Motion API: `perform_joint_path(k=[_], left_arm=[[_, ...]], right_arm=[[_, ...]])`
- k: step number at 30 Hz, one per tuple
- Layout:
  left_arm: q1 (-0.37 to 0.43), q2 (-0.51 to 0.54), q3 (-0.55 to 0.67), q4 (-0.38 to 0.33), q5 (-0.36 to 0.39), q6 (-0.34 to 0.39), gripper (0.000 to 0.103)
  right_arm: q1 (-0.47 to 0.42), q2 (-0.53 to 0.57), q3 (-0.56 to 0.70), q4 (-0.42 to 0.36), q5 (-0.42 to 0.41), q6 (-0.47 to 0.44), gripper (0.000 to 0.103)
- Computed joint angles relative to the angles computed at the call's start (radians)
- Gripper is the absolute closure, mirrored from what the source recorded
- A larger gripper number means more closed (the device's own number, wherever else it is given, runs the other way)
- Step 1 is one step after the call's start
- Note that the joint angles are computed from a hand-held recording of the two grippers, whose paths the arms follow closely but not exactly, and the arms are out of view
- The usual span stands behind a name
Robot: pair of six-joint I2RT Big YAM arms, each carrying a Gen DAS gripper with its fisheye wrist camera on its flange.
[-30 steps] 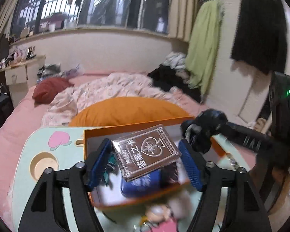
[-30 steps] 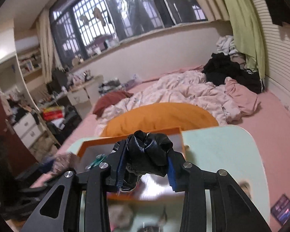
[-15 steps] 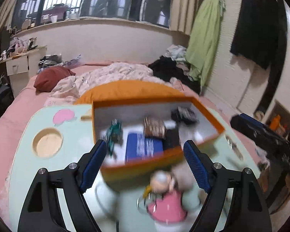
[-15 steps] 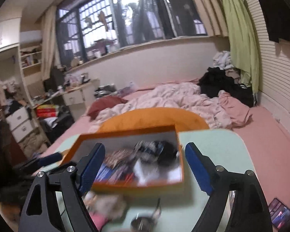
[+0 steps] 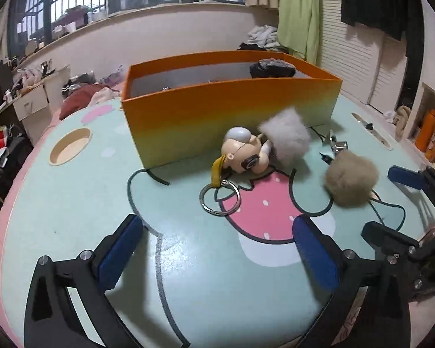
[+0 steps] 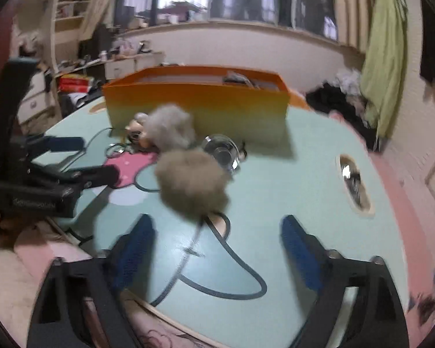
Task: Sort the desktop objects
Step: 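Withdraw both tools from the orange box back over the table, then grasp the figurine keychain with the left tool while the right tool grasps the beige fluffy ball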
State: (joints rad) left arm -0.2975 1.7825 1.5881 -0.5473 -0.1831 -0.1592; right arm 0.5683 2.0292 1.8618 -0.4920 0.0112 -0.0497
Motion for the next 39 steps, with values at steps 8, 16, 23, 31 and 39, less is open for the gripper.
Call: perform_joint_path(k=[8,16,23,31,39], left_arm=[[-0.004,0.000,-0.011,0.028,-0.002,0.005,0.000],[-0.003,-0.007,-0.012,0.022,0.000,0.008,0.001],[0.000,0.040,0.106,-0.052,0.024,0.053,0.029],[-0.010,0.139,0.292,-0.180,0.039,0.113,0.057],[-0.008,0.128,0.257,-0.173,0.076,0.135,0.061]], right_arm=[[-0.003,-0.003,-0.025,0.055,0.004,0.005,0.000],[-0.002,-0.002,-0.011,0.049,0.001,0.005,0.000],[-0.001,0.000,-0.008,0.048,0.000,0.006,0.000],[-0.001,-0.001,-0.009,0.049,0.001,0.006,0.000],[0.000,-0.001,-0.010,0.049,0.001,0.007,0.000]])
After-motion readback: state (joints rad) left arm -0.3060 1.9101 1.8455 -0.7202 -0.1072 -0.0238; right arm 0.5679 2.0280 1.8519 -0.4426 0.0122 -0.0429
